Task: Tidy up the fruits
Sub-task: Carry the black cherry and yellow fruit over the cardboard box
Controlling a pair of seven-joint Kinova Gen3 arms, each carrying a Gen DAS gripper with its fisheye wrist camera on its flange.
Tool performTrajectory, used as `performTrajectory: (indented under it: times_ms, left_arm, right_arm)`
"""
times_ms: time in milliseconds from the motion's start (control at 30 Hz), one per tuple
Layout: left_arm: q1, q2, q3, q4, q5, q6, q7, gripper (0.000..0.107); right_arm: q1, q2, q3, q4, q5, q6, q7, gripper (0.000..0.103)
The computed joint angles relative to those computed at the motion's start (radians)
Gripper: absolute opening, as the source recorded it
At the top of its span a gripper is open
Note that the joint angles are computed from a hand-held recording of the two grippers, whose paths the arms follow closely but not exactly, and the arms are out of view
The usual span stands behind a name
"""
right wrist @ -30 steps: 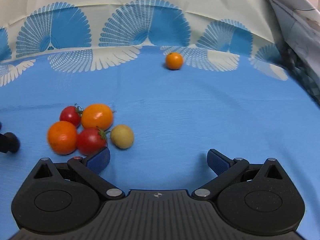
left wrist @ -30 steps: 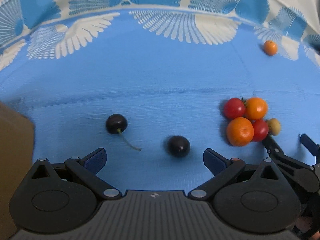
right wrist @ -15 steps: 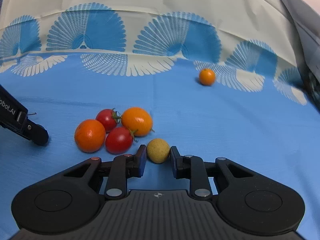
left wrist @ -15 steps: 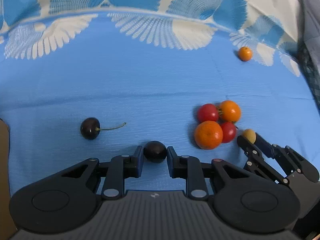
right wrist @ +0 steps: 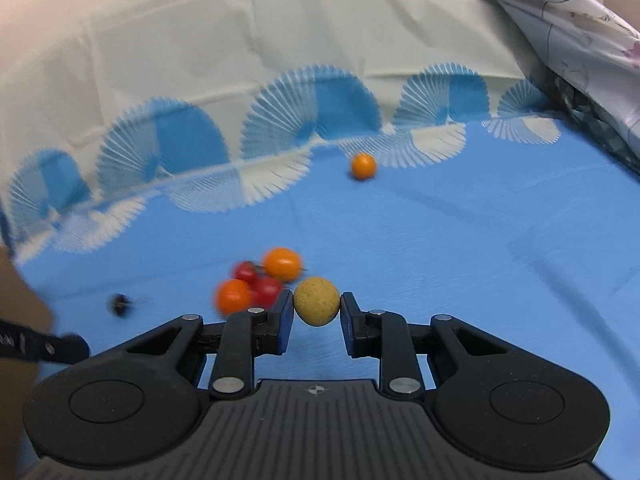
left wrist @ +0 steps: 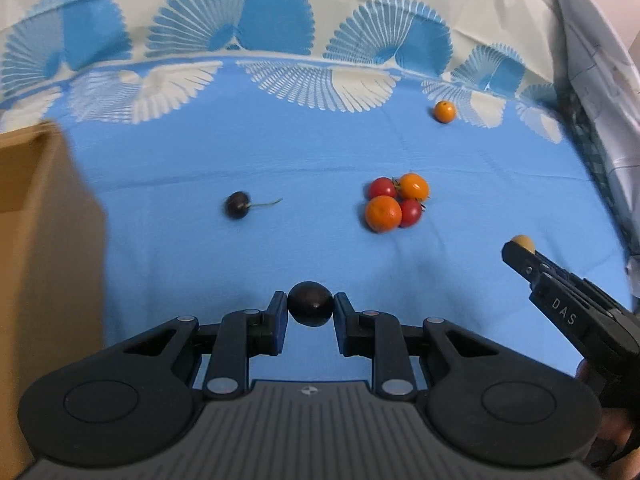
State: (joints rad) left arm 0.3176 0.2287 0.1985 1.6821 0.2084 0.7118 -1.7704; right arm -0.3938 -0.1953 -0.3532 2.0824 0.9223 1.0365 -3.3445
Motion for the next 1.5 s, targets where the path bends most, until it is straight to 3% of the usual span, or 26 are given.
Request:
performTrajectory:
  times_ms: [167, 400, 733, 967, 1133, 1500]
  left_arm:
    - [-0.089, -0.182, -0.037, 0.079, 0.08, 0.088, -0.113, 0.027]
    - [-0.199, -0.374, -0.185, 0.142, 0.152, 0.24, -0.305, 0.027]
    - [-0.369, -0.517, -0.439, 0.186, 0.202, 0.436, -0.556, 0.027]
    - [-0.466, -0.542, -0.561, 0.202, 0.272, 0.528, -0.721, 0.027]
    - [-0.521, -0.553, -0.618, 0.204, 0.321, 0.59, -0.811, 0.027]
    - [-0.61, -0.529, -0.635, 0.193, 0.378, 0.649, -0.867, 0.027]
  right_arm:
    - [-0.084, -0.026, -0.125, -0.105, -0.062, 0.111, 0.001, 0.026]
    - [-0.204, 0.021, -0.222, -0.279, -0.15, 0.134, 0.056, 0.026]
    - [-0.445, 0.202, -0.296, -0.532, -0.036, 0.32, 0.055, 0.026]
    - [-0.606, 0.298, -0.264, -0.658, 0.04, 0.469, 0.059, 0.026]
    - [-0.7, 0.339, -0.222, -0.716, 0.073, 0.525, 0.083, 0.026]
    - [-0.838, 0.376, -0.098, -0.789, 0.078, 0.575, 0.141, 0.026]
